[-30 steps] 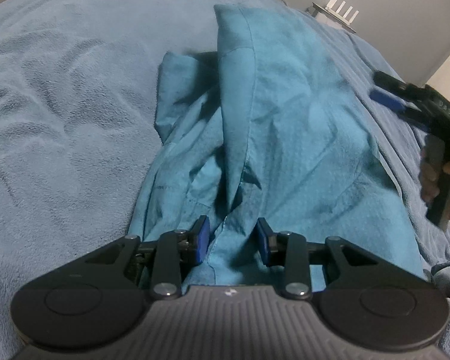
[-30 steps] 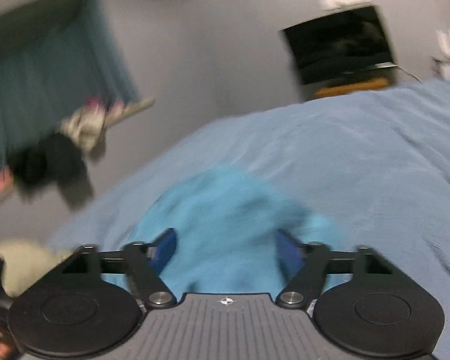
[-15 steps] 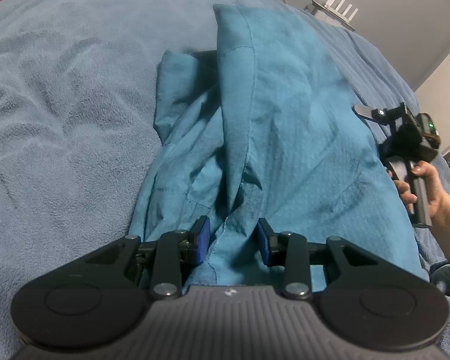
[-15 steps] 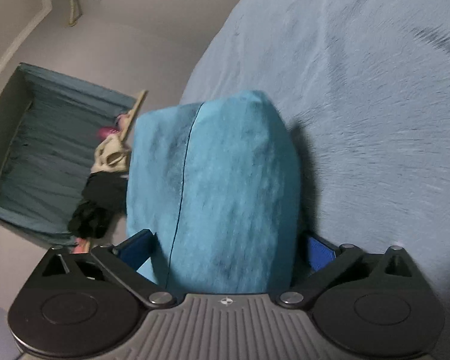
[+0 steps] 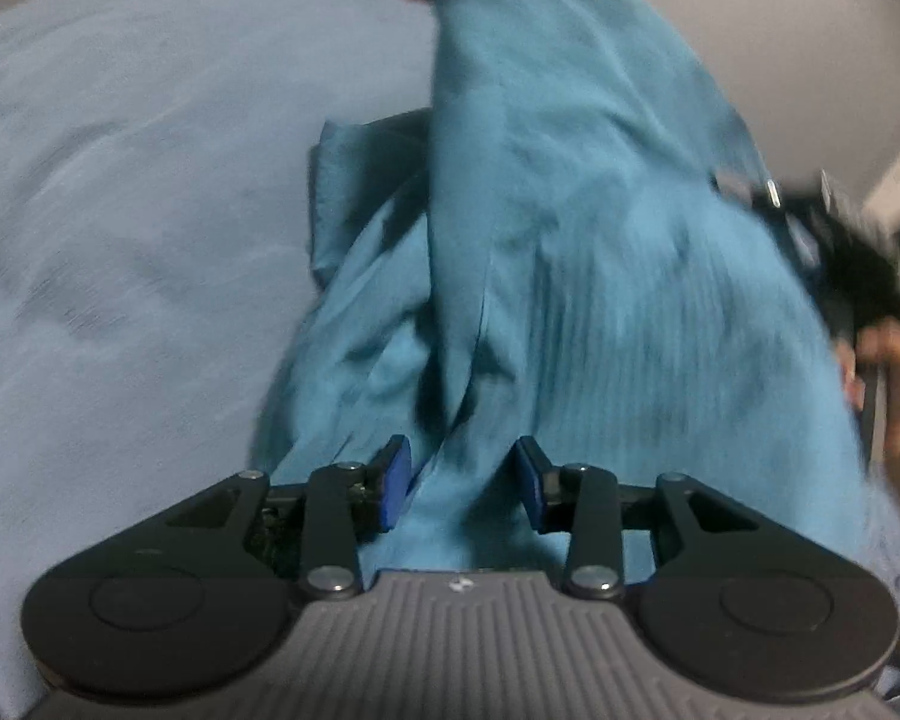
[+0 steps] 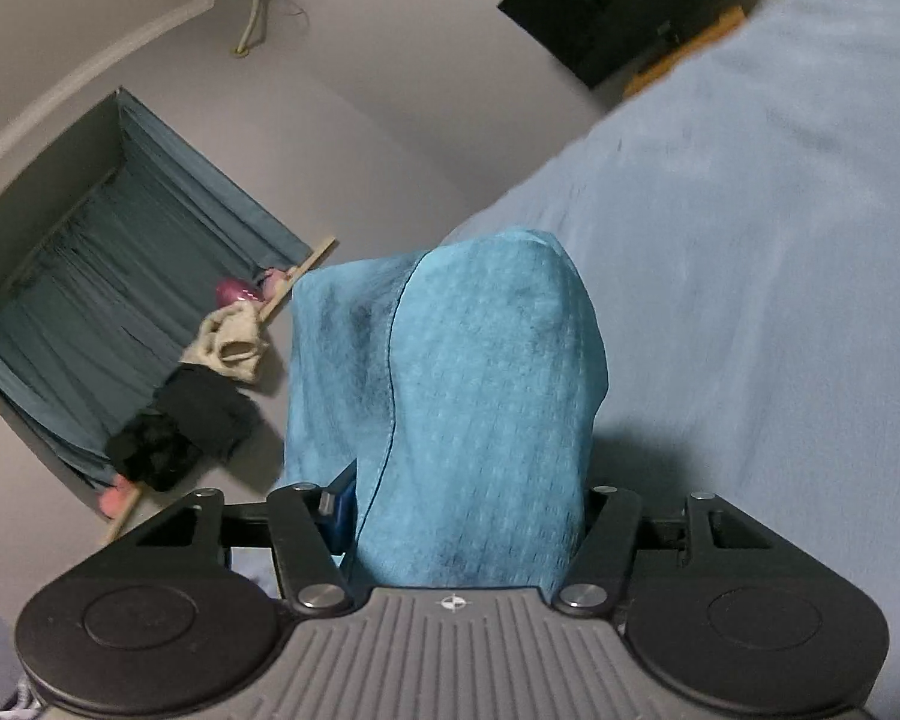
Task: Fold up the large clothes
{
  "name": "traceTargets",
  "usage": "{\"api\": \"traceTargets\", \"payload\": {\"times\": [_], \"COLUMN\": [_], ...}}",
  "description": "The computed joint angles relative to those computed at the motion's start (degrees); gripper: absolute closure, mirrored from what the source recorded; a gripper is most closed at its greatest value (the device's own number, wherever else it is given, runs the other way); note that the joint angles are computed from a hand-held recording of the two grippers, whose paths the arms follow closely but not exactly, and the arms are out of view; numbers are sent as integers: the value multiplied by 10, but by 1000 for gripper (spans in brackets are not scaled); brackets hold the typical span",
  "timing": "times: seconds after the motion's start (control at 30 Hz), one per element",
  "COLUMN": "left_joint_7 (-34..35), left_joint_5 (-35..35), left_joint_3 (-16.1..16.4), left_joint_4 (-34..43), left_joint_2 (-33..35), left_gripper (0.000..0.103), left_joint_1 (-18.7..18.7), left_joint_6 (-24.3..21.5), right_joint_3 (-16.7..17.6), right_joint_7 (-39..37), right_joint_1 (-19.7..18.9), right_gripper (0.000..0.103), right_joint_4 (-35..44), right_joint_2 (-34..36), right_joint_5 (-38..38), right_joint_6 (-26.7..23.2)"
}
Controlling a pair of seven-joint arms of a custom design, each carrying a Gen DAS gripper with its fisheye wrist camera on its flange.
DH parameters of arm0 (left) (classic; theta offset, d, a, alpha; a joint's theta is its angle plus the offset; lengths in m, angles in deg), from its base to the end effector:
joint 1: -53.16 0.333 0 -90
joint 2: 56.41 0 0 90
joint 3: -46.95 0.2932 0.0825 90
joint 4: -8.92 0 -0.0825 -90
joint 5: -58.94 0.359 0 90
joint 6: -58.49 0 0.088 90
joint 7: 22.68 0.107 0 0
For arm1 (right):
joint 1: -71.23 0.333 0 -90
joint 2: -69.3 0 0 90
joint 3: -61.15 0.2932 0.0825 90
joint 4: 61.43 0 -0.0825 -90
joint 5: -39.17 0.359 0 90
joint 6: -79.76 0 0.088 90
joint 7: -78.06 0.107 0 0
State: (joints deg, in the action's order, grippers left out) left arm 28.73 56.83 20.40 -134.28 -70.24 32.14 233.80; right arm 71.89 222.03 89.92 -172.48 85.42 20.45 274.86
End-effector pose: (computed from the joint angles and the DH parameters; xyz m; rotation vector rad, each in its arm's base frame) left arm 0.3216 -0.3578 0.4501 -1.8255 2.1295 -1.1446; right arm 0.5323 0.3279 0.4818 -1.3172 1.4530 -0.1555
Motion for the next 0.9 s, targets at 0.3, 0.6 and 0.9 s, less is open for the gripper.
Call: {"api": "traceTargets", "payload": {"times": [0.3, 0.6, 0.9], "left_joint_7": [-164, -164, -242], "left_joint_5": [250, 344, 380], "left_joint_3": [-175, -139, -84], "left_joint_4": [51, 76, 44], "left_joint_2": [52, 83, 47], "left_gripper": [67, 62, 62], "left_joint_1": [194, 150, 120], "left_joint_6": [25, -15, 12], "right_joint_3": [75, -211, -143], "right_joint_7": [-194, 2, 309], "right_joint_1": [-112, 125, 200], "right_gripper": [30, 11, 7], "right_joint_4": [260, 305, -48], "right_joint_2": [74, 74, -192], "right_joint_5": [-1, -175, -580], "right_joint_6": [-214, -405, -495]}}
